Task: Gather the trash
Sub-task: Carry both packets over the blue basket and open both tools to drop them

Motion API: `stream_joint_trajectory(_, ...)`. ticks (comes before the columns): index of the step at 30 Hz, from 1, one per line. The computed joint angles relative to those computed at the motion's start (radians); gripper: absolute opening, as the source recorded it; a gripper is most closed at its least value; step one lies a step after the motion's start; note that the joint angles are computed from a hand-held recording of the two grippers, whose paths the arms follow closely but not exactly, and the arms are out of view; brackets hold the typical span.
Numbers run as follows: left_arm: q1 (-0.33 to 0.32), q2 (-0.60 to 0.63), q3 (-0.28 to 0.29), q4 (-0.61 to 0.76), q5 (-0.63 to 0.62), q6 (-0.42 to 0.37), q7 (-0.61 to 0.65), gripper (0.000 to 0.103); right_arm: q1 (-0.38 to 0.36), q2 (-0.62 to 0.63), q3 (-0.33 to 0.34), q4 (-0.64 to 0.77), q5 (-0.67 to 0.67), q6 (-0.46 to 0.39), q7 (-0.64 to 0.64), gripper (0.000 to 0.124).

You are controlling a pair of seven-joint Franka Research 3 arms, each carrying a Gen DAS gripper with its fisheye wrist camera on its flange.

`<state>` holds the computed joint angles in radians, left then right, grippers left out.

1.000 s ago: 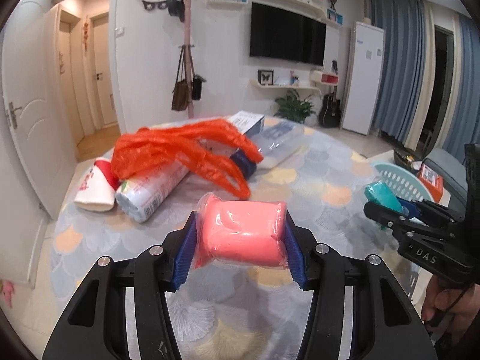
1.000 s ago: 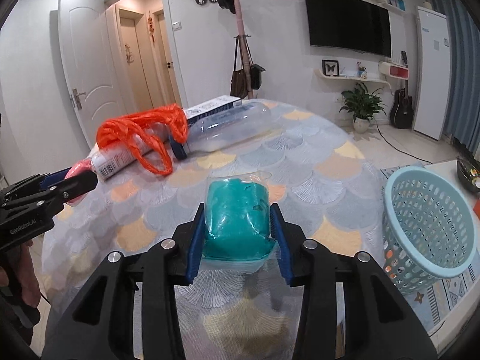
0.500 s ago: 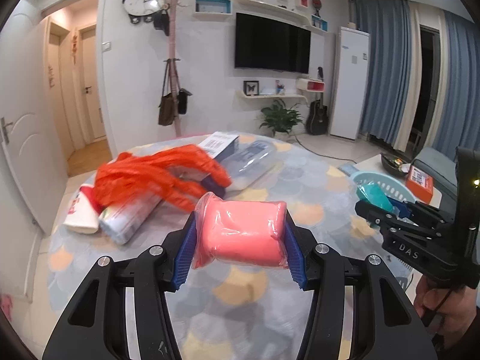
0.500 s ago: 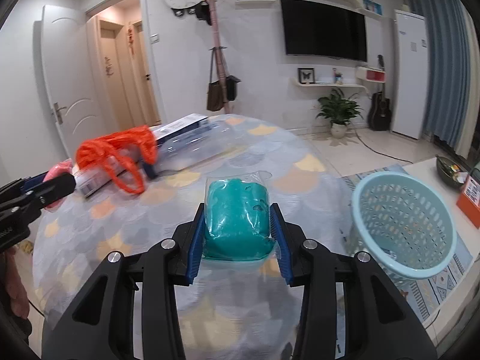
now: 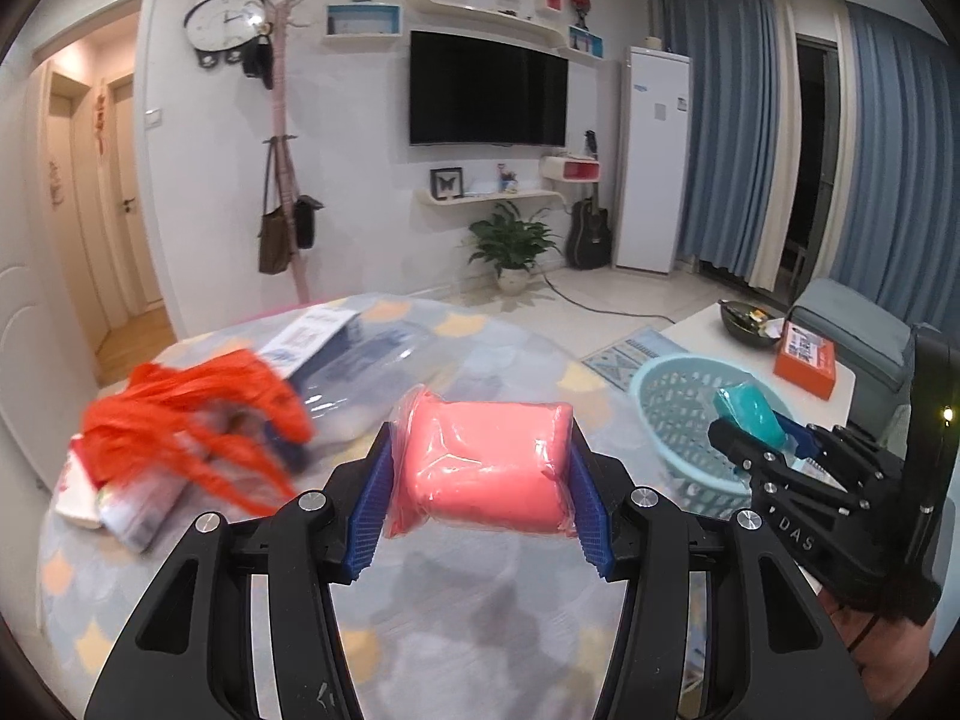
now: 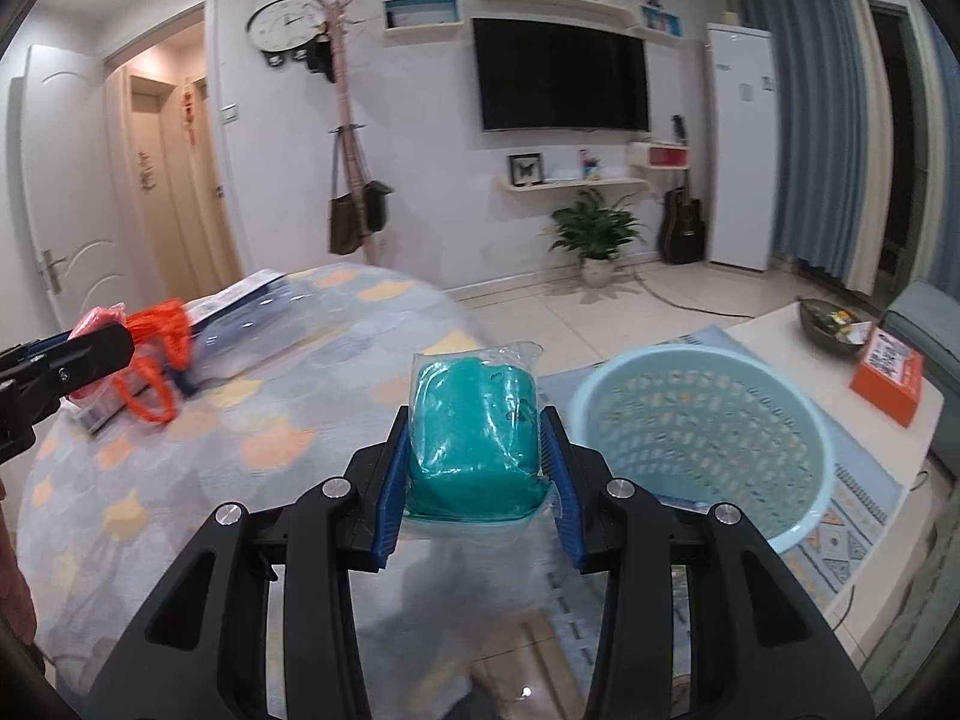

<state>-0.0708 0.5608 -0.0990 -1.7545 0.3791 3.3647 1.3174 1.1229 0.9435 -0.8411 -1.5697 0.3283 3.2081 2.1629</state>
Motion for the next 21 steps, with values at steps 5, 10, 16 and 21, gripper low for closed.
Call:
stream_joint_trajectory(5, -0.025, 0.062, -0.034, 0.101, 0.01, -0.047, 0.018, 0.051, 0.025, 0.026, -0.067, -0.044, 0.037, -0.005, 0.038, 0.038)
stream_joint_trajectory(10, -0.058, 0.14, -0.063, 0.228, 0.008, -0.118, 0.041, 0.051, 0.035, 0.049, -0.12, -0.08, 0.052, -0.016, 0.093, 0.038)
stream_joint_trajectory(16, -0.052, 0.248, -0.152, 0.39, -0.001, -0.206, 0.121, 0.051, 0.017, 0.08, -0.156, -0.09, 0.051, -0.029, 0.136, 0.038)
stream_joint_trajectory(21, -0.01, 0.387, -0.324, 0.582, -0.064, -0.334, 0.297, 0.051, -0.041, 0.072, -0.126, -0.087, 0.03, -0.029, 0.141, 0.038)
